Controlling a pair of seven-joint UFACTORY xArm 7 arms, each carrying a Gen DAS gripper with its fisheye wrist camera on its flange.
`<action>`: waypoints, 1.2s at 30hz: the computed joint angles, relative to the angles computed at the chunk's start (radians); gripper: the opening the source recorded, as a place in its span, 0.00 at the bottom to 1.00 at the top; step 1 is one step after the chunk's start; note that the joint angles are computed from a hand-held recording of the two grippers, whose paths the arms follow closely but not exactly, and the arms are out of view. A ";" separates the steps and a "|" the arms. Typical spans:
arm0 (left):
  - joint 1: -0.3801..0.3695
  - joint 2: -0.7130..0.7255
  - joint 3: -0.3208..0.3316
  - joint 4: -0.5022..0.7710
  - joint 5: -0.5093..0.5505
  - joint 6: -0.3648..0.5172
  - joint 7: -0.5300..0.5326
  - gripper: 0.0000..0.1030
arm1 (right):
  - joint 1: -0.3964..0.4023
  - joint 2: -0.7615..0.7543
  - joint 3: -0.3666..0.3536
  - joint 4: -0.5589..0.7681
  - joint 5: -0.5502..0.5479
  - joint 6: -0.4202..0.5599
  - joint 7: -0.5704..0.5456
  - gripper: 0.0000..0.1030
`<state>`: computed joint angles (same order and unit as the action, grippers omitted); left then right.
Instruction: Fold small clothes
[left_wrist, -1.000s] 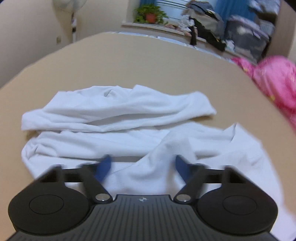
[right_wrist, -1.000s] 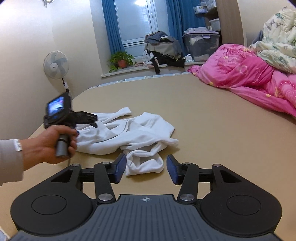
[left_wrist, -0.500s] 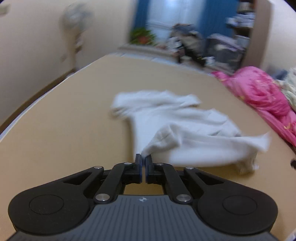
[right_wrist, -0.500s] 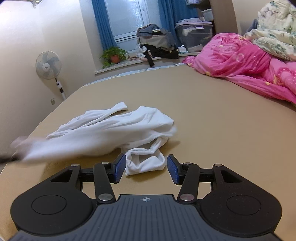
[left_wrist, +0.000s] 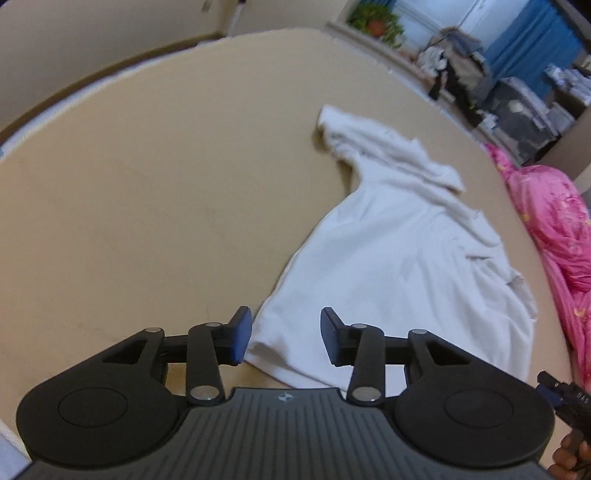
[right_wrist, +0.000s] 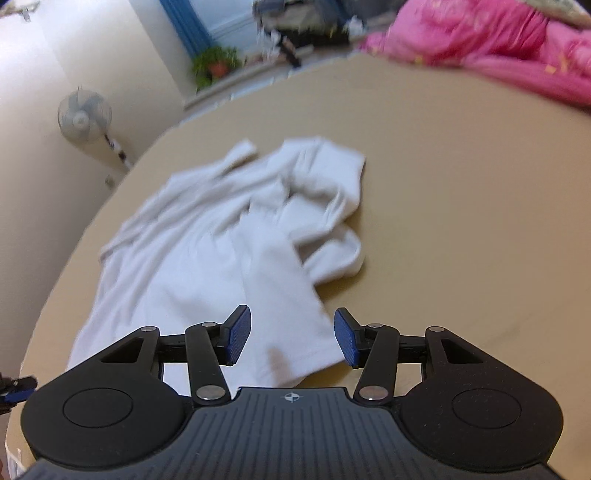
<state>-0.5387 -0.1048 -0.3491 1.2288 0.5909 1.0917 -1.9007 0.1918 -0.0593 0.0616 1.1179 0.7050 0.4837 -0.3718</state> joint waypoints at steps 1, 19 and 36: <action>0.002 0.001 0.005 -0.013 -0.016 -0.002 0.007 0.44 | 0.001 0.020 0.007 0.005 -0.037 -0.005 0.032 0.51; -0.159 0.023 -0.048 0.115 0.188 0.256 0.056 0.06 | 0.016 -0.230 -0.042 -0.138 0.160 0.025 -0.194 0.04; -0.220 -0.052 -0.192 0.017 -0.008 0.208 0.093 0.20 | -0.114 -0.664 -0.191 -0.385 -0.289 0.484 0.001 0.21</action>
<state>-0.7588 -0.1570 -0.5411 1.2453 0.5826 1.2999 -1.8075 0.0777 -0.7233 -0.1290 0.7333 0.4159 0.9678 -0.3713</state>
